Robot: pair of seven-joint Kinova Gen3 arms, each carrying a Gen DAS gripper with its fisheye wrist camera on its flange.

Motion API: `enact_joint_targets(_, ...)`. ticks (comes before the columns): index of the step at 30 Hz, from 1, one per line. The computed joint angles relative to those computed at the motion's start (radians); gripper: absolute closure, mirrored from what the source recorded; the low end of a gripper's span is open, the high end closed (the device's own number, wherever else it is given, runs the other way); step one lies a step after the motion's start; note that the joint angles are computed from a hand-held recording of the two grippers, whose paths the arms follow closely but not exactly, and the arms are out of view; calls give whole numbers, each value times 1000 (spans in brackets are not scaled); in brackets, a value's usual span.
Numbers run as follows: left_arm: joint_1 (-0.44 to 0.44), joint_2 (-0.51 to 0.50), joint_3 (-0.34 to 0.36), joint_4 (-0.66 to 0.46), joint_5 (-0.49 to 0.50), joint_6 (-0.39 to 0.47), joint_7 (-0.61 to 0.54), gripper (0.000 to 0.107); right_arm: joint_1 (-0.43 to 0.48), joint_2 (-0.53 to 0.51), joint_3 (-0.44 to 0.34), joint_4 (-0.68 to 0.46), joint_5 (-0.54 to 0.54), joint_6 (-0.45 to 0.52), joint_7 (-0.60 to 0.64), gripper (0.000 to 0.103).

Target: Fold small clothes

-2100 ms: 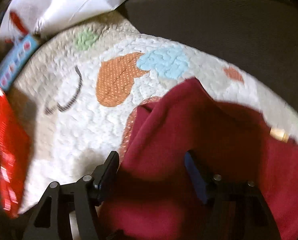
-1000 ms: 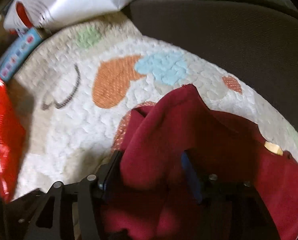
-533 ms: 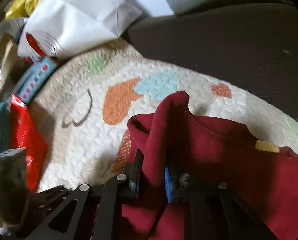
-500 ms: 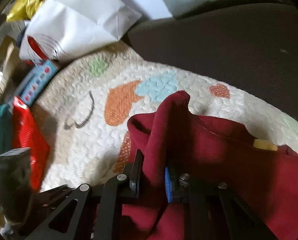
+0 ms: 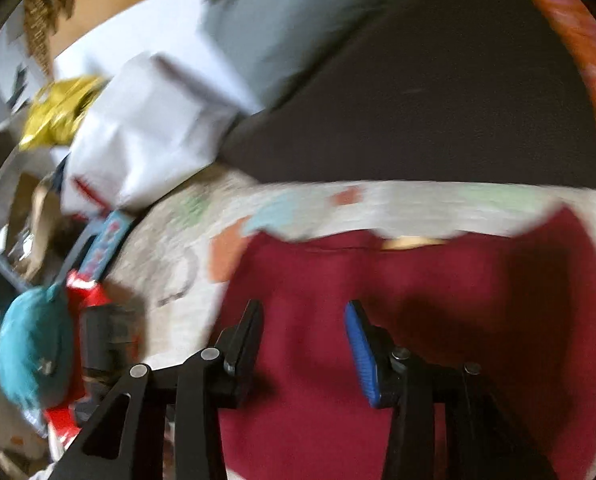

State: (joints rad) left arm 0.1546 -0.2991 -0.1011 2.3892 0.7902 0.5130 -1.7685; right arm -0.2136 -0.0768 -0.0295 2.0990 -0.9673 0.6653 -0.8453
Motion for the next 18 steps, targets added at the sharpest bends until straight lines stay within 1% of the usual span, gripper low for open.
enact_joint_targets(1,-21,-15,1,7,-19,-2,7,24,18,11,6,9,-12,14,13,78)
enact_joint_targets(2,-23,-17,4,6,-21,12,-1,24,18,32,23,22,-30,26,30,79)
enact_joint_targets(3,-7,-11,-10,7,-10,10,-20,24,17,51,22,28,-33,23,33,80)
enact_joint_targets(4,2,-8,-12,9,-5,2,-23,27,24,75,4,32,-19,10,24,81)
enact_joint_targets(5,-7,-8,0,3,-12,10,-9,37,12,100,-6,44,5,-20,1,83)
enact_joint_targets(6,-33,-9,29,-1,-30,16,21,47,18,107,-17,49,12,-33,-6,85)
enact_joint_targets(7,-41,-2,46,-8,-46,11,50,54,38,95,-30,52,4,-30,-3,86)
enact_joint_targets(8,-41,-1,43,-12,-55,14,62,67,47,89,-26,52,-17,-11,12,86)
enact_joint_targets(9,-30,-4,22,-11,-50,20,58,74,62,81,-15,52,-54,23,41,86)
enact_joint_targets(10,-5,-10,-17,-6,-29,28,38,76,77,70,-7,58,-95,42,82,86)
enact_joint_targets(11,6,-15,-38,-1,-6,33,14,78,83,54,-3,63,-133,44,119,86)
enact_joint_targets(12,8,-20,-41,-1,2,34,7,78,79,51,-4,66,-155,30,140,86)
enact_joint_targets(13,-4,-26,-25,-1,-7,35,14,79,86,61,-11,61,-165,32,145,86)
enact_joint_targets(15,-20,-33,25,-10,-46,25,58,81,69,133,-17,26,-150,36,110,86)
enact_joint_targets(16,-19,-35,39,-14,-62,21,78,82,56,167,-23,17,-132,26,100,86)
enact_joint_targets(18,-7,-39,46,-20,-79,17,99,83,77,179,-50,7,-124,20,75,89)
